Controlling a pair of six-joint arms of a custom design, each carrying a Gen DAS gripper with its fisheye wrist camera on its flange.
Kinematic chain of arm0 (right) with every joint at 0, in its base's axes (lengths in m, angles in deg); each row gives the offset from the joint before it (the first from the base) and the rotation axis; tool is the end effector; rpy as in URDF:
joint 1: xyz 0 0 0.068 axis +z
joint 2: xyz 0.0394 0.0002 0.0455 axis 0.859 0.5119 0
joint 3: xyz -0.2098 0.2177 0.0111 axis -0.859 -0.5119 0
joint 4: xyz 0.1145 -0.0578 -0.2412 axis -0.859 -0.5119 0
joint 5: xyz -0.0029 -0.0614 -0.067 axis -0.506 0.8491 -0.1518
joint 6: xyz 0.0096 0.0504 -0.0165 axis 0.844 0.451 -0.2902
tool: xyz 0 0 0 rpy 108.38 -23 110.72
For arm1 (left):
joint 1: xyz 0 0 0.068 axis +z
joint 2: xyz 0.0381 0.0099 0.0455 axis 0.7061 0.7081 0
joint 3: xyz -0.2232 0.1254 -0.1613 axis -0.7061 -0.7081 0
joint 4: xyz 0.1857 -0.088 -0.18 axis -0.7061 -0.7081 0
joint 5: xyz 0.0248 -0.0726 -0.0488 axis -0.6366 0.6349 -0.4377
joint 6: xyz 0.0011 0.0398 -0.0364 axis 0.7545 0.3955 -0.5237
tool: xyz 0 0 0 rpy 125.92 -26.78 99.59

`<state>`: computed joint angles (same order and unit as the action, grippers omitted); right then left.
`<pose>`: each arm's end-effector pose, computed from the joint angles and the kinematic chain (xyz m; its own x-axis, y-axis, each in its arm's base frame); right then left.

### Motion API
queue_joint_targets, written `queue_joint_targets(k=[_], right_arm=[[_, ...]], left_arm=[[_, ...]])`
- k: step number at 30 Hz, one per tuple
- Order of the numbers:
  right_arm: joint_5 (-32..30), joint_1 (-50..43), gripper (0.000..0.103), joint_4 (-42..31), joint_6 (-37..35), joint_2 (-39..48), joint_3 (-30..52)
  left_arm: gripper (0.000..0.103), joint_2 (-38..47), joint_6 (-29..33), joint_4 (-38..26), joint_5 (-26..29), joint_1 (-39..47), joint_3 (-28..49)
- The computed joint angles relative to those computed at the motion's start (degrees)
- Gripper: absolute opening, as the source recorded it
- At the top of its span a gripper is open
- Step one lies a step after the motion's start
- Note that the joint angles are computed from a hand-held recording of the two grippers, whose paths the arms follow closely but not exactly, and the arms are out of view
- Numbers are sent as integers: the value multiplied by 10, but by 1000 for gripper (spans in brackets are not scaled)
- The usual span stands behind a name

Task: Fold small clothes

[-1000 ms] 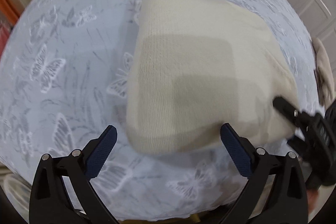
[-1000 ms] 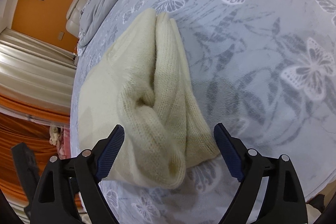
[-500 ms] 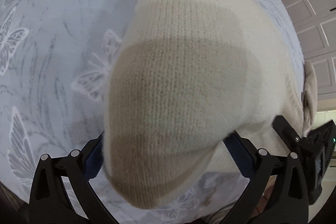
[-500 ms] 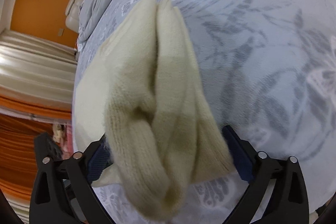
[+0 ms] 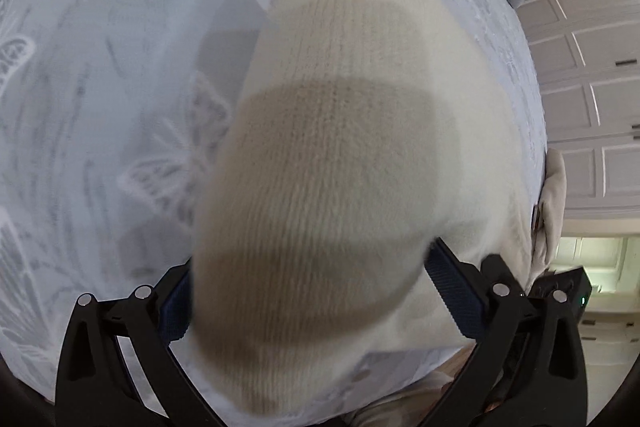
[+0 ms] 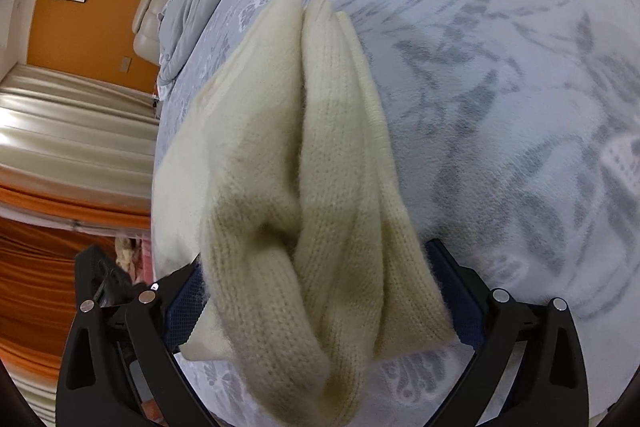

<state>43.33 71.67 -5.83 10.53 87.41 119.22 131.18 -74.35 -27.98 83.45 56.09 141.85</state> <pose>0.2860 0.0812 0.1739 -0.8994 0.4172 -0.1306 0.2213 0.6921 0.6871 0.2981 0.0412 0.1603 -0.9310 -0.3614 -0.0515 -0.2890 0.8159 -0.5008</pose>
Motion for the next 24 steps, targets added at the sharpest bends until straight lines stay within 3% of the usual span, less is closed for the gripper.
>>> queue_joint_targets(k=[6,7,9,12,14,17,20,24], right_arm=[[-1,-1,95,-3,-12,11,14],[-6,-3,77,-4,-19,8,14],[-45,-19,51,28,-8,1,-4],[-49,-26,44,35,-14,-37,-21],[-50,-35,43,5,-28,-82,-32],[-88,-66,44,-26,-17,-122,-58],[-110,-81,47,-27,13,-116,-78],[-81,-62,62,-32,11,-80,-57]], left_arm=[[98,9,-20,-9,-14,-24,23],[98,9,-22,-9,-23,-36,28],[92,-3,-13,-22,-44,-49,33],[78,-33,1,-48,-82,-72,38],[72,-61,17,-81,-100,-88,41],[72,-87,34,-117,-94,-93,32],[80,-90,33,-120,-70,-77,15],[93,-63,-12,-76,-7,-12,-4]])
